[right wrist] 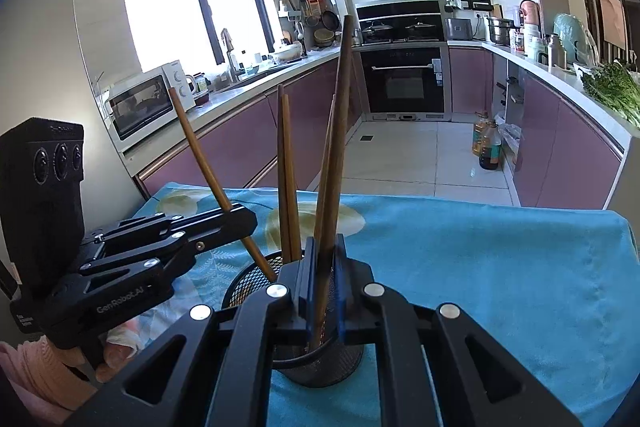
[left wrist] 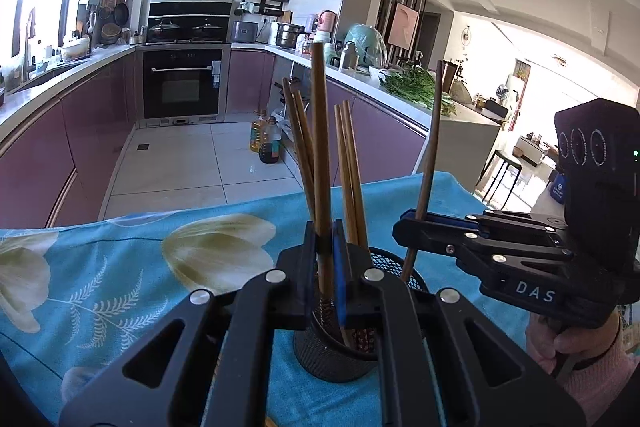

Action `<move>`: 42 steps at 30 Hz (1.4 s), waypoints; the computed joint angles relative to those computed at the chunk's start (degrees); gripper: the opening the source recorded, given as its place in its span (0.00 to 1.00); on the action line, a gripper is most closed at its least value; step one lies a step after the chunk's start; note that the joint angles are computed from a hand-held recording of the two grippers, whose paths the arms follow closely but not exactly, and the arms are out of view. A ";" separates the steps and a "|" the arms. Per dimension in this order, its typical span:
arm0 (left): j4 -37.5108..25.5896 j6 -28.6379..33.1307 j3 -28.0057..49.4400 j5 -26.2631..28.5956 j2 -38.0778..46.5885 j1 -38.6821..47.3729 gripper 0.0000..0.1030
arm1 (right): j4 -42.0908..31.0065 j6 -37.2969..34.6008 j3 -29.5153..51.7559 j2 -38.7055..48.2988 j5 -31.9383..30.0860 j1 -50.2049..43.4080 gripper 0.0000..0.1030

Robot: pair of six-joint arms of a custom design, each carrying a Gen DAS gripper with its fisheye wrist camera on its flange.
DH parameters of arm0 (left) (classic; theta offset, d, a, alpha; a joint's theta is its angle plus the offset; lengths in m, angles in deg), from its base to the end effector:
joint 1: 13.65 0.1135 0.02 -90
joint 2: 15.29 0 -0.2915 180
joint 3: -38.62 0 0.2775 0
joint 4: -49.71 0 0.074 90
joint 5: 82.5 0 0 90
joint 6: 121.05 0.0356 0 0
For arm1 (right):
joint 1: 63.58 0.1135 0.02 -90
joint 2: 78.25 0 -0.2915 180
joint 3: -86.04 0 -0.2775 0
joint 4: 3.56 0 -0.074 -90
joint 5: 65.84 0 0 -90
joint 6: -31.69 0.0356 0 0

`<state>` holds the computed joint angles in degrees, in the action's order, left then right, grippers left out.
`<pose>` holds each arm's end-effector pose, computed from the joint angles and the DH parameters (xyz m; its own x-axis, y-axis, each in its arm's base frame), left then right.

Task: Organize utensils
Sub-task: 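Lower the left tool's chopstick into the cup and open while the right tool releases its own, then withdraw both open tools from the cup back to the remaining chopsticks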

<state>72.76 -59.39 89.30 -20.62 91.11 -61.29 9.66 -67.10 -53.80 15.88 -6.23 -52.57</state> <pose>0.2464 -0.2453 0.1069 -0.5026 -0.0702 -0.8617 0.1657 0.9704 -0.1757 0.2749 0.0718 0.1115 -0.5506 -0.2414 -0.7991 -0.6325 0.7454 0.2106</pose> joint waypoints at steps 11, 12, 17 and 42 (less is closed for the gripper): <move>-12.39 0.82 4.95 9.67 -2.18 5.10 0.15 | -1.50 1.06 3.51 5.55 1.92 0.55 0.11; -12.94 0.69 5.38 10.13 -1.52 5.42 0.15 | -1.16 1.25 3.25 5.51 1.97 0.57 0.12; -10.10 -0.75 2.80 12.05 -0.65 5.58 0.22 | 1.03 1.24 0.76 3.47 0.76 -0.21 0.26; -8.52 -23.26 -18.07 -9.92 -4.51 -10.51 0.94 | 9.30 -2.22 -11.38 8.65 -2.62 11.34 0.46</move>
<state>64.24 -82.66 71.23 -30.53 86.60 -71.80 18.96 -69.32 -65.18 24.53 -8.85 -41.23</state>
